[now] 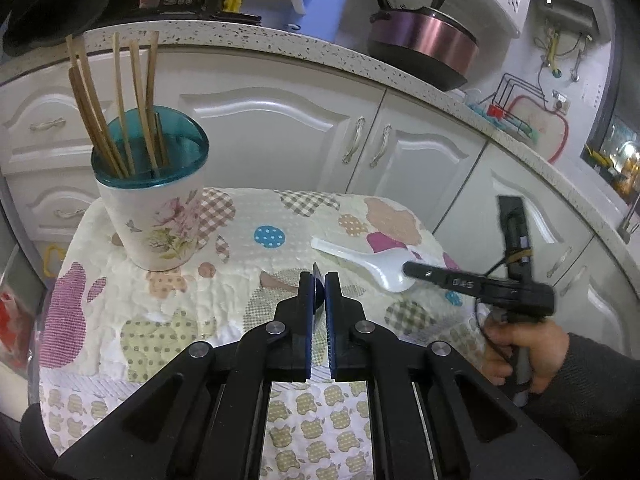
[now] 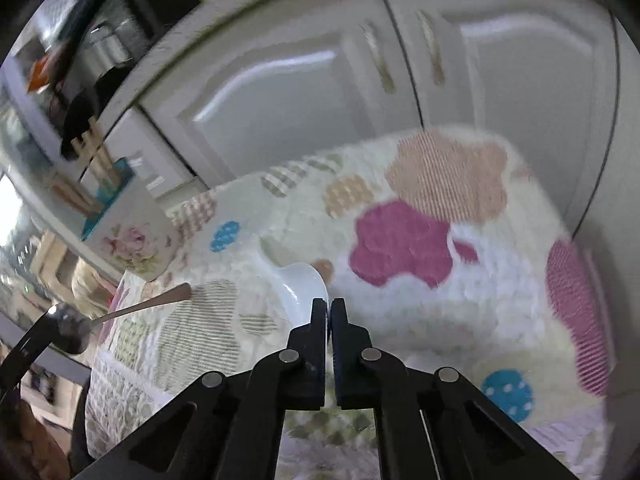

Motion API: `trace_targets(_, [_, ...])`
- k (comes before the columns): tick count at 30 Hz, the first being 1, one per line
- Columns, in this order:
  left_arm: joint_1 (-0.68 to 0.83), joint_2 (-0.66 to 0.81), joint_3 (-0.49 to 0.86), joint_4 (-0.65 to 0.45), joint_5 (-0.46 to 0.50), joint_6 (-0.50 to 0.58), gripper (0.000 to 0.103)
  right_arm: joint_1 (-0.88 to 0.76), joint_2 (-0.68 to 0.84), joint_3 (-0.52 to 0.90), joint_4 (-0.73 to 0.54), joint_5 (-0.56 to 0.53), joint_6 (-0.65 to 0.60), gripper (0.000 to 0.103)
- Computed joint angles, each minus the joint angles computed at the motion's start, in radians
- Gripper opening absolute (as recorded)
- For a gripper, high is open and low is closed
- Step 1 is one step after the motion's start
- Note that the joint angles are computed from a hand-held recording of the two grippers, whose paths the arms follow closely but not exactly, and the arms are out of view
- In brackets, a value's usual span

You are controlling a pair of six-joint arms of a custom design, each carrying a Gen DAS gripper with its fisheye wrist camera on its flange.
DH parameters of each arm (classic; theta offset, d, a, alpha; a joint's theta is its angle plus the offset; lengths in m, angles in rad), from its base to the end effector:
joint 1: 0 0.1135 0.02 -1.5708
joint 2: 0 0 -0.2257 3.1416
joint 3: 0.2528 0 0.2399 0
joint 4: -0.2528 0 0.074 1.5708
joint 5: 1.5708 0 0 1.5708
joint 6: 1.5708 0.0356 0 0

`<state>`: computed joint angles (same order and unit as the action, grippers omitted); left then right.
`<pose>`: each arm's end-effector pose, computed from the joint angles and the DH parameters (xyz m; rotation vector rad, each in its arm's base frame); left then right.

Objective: Organize utensils
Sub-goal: 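Grasp the steel spoon with the left tool while the right tool grasps the white ceramic spoon, then lift both held spoons and carry them toward the floral cup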

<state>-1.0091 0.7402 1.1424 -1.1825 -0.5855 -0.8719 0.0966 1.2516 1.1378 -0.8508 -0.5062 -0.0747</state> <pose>0.0791 -0.0888 0.3389 -0.1253 2.2161 -0.3510 0.2438 0.0410 0.2746 -0.4103 2.4435 0.6472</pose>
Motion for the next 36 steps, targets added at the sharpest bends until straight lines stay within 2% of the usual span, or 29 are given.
trace_targets(5, [0.078,-0.048,0.026,-0.009,0.034,0.048,0.003,0.042,-0.034,0.139,-0.109,0.076,-0.051,0.002])
trace_targets(10, [0.207,-0.085,0.067,-0.004,0.124,0.129,0.002,0.092,-0.007,0.34,-0.223,0.122,-0.08,0.002])
trace_targets(13, [0.227,-0.09,0.099,-0.019,0.123,0.152,0.002,0.136,0.019,0.442,-0.282,0.139,-0.098,0.002])
trace_targets(20, [0.293,-0.085,0.146,-0.038,0.154,0.194,0.002,0.255,0.075,0.575,-0.359,0.224,-0.134,0.002])
trace_targets(25, [0.319,-0.095,0.121,-0.06,0.229,0.219,0.003,0.251,0.071,0.57,-0.361,0.219,-0.13,0.002])
trace_targets(27, [0.239,-0.085,0.095,-0.088,0.187,0.186,0.004,0.24,0.058,0.545,-0.364,0.213,-0.134,0.002])
trace_targets(29, [0.195,-0.091,0.041,-0.084,0.212,0.162,0.025,0.234,0.043,0.526,-0.367,0.213,-0.141,0.002])
trace_targets(31, [0.156,-0.087,-0.017,-0.062,0.242,0.143,0.035,0.221,0.017,0.49,-0.36,0.223,-0.151,0.002])
trace_targets(36, [0.063,0.046,-0.135,0.048,0.354,0.07,0.036,0.184,-0.046,0.398,-0.326,0.286,-0.167,0.002])
